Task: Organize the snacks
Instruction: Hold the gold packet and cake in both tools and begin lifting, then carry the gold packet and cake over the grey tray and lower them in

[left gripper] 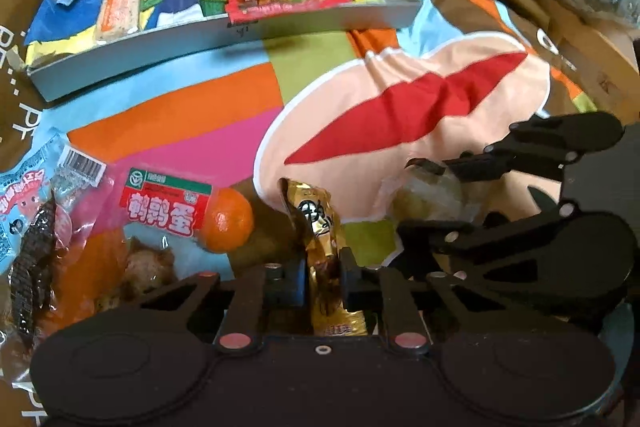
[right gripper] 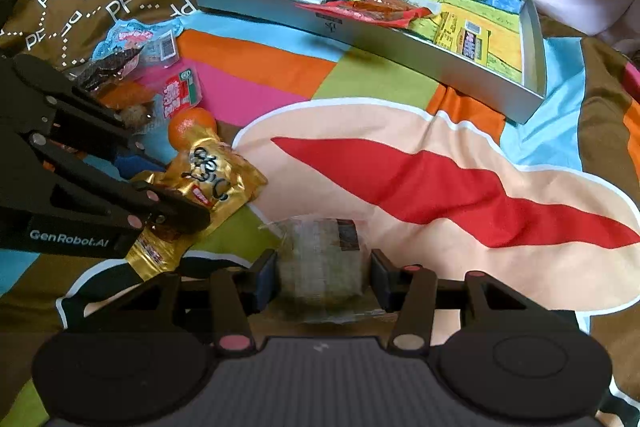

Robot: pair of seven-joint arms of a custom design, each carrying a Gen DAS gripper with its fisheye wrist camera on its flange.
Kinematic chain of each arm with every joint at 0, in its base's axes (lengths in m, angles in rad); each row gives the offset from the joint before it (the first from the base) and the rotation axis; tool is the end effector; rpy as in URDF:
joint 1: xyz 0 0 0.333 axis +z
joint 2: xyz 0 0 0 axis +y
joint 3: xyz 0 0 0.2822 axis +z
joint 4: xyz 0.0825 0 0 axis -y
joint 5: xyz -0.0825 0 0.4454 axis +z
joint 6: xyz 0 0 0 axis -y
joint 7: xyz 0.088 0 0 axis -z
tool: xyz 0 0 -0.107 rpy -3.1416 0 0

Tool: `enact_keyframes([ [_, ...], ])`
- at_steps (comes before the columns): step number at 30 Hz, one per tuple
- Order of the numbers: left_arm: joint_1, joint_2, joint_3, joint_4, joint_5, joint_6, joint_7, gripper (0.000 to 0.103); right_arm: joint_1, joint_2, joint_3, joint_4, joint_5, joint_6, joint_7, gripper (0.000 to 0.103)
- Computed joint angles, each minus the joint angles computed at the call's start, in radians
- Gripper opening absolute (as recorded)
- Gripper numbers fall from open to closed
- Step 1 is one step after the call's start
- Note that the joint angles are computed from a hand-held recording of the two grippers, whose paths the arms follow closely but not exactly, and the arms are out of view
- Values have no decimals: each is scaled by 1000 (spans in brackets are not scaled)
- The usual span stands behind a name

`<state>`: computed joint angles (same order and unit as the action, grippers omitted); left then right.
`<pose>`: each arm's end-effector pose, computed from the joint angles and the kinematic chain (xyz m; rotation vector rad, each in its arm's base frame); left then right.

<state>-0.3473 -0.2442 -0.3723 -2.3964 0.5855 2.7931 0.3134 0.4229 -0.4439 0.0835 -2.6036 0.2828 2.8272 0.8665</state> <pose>0.4050 -0.3893 0.4000 -1.9152 1.8644 -0.9189 0.4479 0.2309 0.4130 -2.4444 0.7491 -0.5685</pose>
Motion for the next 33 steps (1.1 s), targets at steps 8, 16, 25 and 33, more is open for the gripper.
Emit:
enact_keyframes([
  [8,41,-26,-32,-11,100,17,-142,15,79,-9,-47,-30,78,119,-92,53],
  [16,124,-83,-92,-35,286,75,-405,15,139,-7,-88,-51,134,254,-137,53],
  [25,235,-160,-176,-44,538,137,-742,15,226,4,-169,-62,138,397,-117,53],
  [33,264,-198,-195,7,765,1,-943,15,388,44,-342,-48,44,564,-22,53],
])
